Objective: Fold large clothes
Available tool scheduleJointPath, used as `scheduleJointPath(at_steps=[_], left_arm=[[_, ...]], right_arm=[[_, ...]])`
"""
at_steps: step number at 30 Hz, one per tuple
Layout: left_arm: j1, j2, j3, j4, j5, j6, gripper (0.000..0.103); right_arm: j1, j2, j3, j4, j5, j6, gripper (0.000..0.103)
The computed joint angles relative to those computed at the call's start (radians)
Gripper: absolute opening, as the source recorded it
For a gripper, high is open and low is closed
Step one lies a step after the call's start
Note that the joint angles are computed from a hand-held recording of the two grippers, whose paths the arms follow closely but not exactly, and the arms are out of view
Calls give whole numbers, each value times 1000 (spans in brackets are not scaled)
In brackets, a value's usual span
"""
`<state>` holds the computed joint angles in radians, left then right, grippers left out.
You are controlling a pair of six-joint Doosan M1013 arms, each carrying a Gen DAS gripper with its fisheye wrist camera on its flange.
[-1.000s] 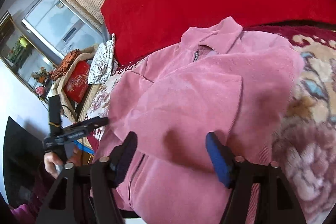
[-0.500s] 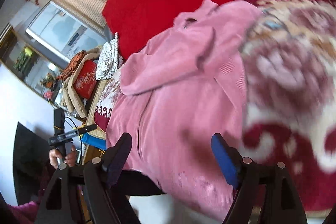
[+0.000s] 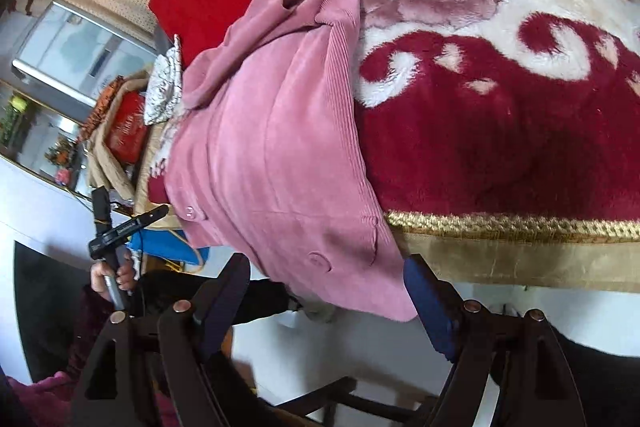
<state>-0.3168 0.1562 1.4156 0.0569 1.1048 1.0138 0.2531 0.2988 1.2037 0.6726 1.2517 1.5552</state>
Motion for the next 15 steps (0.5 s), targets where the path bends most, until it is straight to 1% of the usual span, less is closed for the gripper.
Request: scheduleJointPath(at_steps=[2,3,4,5,6,7,9,10,12,13,14,15], left_arm=[[5,-9,20,-21,-45,12,37],[8,-15,32,-36,-71,24,38],[12,-19,40,-51,-85,32,42],[16,-23,51,-73,-96,39,57],[21,-25,58,-84,-103,40,69],[22,-29,68,-87,-117,31,71],[28,-35,85,-108,-129,29,71],[30,-36,89,-112,-128,29,71],[35,-46,104,-123,-168,40,69],[38,-54,117,-141,-200,56,69],[38,-60,125,-157,-225,79,66],[36,-64,129,-155,-236,90,65]], right_arm=[[7,9,-6,-7,-17,1,82],[11,13,-6,-6,-26,1,82],[16,17,-7,-11,-32,7,82],[24,24,-10,-27,-30,16,82],[34,34,-21,-51,-17,27,82],[45,42,-30,-65,-3,30,82],[56,49,-39,-38,18,-6,82],[66,47,-43,-35,17,-42,82],[76,39,-48,-48,-5,-77,82],[73,34,-41,-42,-26,-72,82],[66,32,-37,-43,-42,-42,82],[61,31,-34,-62,-46,-18,82]])
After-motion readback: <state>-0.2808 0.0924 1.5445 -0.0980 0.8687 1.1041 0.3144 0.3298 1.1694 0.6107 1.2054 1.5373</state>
